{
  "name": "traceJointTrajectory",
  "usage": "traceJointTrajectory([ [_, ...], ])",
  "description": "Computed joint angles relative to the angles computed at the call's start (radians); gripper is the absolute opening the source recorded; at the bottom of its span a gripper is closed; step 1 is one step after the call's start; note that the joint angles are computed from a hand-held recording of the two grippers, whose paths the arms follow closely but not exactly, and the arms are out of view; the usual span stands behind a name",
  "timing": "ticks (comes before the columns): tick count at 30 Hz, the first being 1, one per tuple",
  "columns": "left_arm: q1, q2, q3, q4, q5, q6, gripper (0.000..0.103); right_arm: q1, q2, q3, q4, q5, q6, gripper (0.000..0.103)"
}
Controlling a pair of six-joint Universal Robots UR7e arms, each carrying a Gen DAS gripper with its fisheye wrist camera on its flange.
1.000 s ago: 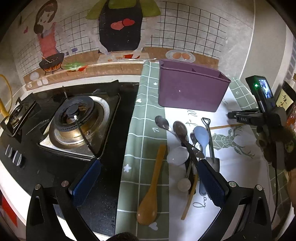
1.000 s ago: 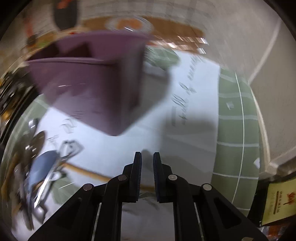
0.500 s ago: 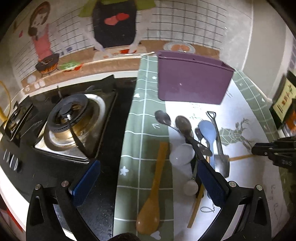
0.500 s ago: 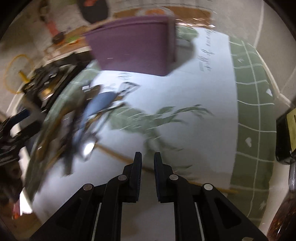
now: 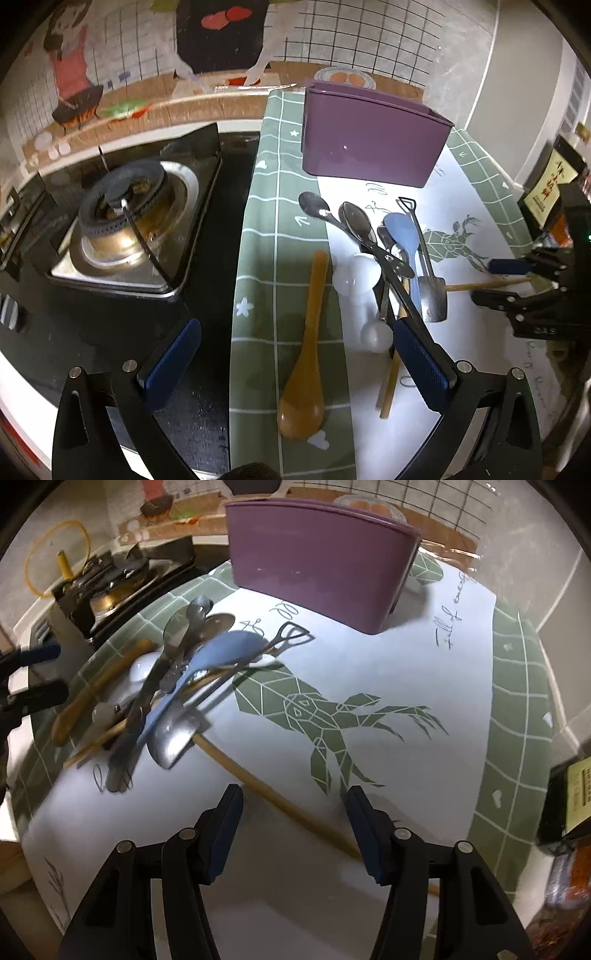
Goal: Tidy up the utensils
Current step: 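Grasp the chopstick with the right tool while the left tool grasps the wooden spoon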
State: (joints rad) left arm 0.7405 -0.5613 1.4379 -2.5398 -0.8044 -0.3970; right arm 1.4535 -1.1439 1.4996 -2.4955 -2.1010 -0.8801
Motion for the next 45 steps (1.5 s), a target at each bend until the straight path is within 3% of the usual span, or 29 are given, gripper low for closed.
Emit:
traceJointTrajectory([
  [2, 0.003, 0.000, -0.003, 0.001, -0.002, 0.000, 0.103, 0.006, 0.000, 0.000, -0.003, -0.005, 0.024, 0.018],
  [4, 0.008, 0.007, -0.021, 0.025, -0.008, 0.009, 0.103, 0.011, 0.002, -0.006, 0.007, -0.015, 0.078, 0.006],
  [7, 0.012, 0.020, -0.047, 0.038, -0.029, 0.040, 0.102, 0.006, 0.003, -0.025, 0.056, -0.003, 0.225, 0.005],
  [10, 0.018, 0.040, -0.086, 0.049, -0.060, 0.065, 0.095, -0.023, -0.019, -0.063, 0.216, 0.111, 0.432, 0.005],
  [11, 0.019, 0.048, -0.102, 0.060, -0.059, 0.069, 0.092, -0.028, -0.027, -0.061, 0.234, 0.142, 0.457, 0.005],
  [14, 0.035, 0.068, -0.150, 0.113, -0.090, 0.074, 0.074, -0.020, -0.046, 0.002, 0.154, 0.137, 0.440, 0.005],
  [16, 0.051, 0.083, -0.198, 0.189, -0.127, 0.075, 0.052, -0.011, -0.054, 0.046, 0.076, 0.102, 0.397, 0.005],
  [20, 0.088, 0.127, -0.329, 0.362, -0.203, 0.050, 0.043, -0.005, -0.068, 0.084, -0.004, 0.080, 0.356, 0.006],
  [22, 0.091, 0.156, -0.395, 0.428, -0.193, 0.077, 0.022, 0.005, -0.070, 0.093, -0.052, 0.058, 0.334, 0.007],
  [24, 0.090, 0.176, -0.431, 0.465, -0.178, 0.093, 0.016, 0.013, -0.075, 0.102, -0.103, 0.041, 0.306, 0.014],
  [25, 0.089, 0.179, -0.429, 0.457, -0.165, 0.103, 0.013, 0.016, -0.076, 0.105, -0.134, 0.028, 0.289, 0.027],
  [26, 0.085, 0.181, -0.426, 0.452, -0.150, 0.107, 0.013, 0.020, -0.077, 0.111, -0.167, 0.006, 0.273, 0.046],
  [28, 0.080, 0.170, -0.395, 0.405, -0.147, 0.102, 0.012, 0.031, -0.061, 0.118, -0.263, -0.066, 0.220, 0.070],
  [30, 0.073, 0.142, -0.338, 0.315, -0.161, 0.094, 0.012, 0.038, -0.050, 0.131, -0.344, -0.102, 0.168, 0.073],
  [31, 0.068, 0.130, -0.313, 0.275, -0.159, 0.088, 0.012, 0.040, -0.048, 0.130, -0.343, -0.105, 0.158, 0.082],
  [32, 0.063, 0.114, -0.282, 0.226, -0.158, 0.081, 0.012, 0.040, -0.050, 0.130, -0.337, -0.102, 0.153, 0.098],
  [34, 0.052, 0.086, -0.226, 0.125, -0.156, 0.067, 0.012, 0.039, -0.063, 0.145, -0.337, -0.063, 0.125, 0.102],
  [36, 0.044, 0.061, -0.179, 0.041, -0.162, 0.051, 0.012, 0.032, -0.070, 0.146, -0.308, 0.000, 0.123, 0.094],
  [38, 0.039, 0.050, -0.162, 0.005, -0.170, 0.032, 0.012, 0.031, -0.045, 0.106, -0.222, -0.002, 0.176, 0.046],
  [40, 0.034, 0.043, -0.151, -0.011, -0.163, 0.025, 0.012, 0.024, -0.013, 0.050, -0.101, 0.002, 0.246, 0.034],
  [41, 0.030, 0.043, -0.150, -0.012, -0.156, 0.027, 0.012, 0.024, -0.003, 0.037, -0.078, -0.004, 0.263, 0.034],
  [43, 0.024, 0.039, -0.140, -0.016, -0.142, 0.035, 0.012, 0.029, 0.018, 0.040, -0.116, -0.025, 0.231, 0.031],
  [45, 0.021, 0.030, -0.128, -0.025, -0.140, 0.037, 0.012, 0.030, 0.023, 0.042, -0.118, -0.018, 0.220, 0.015],
])
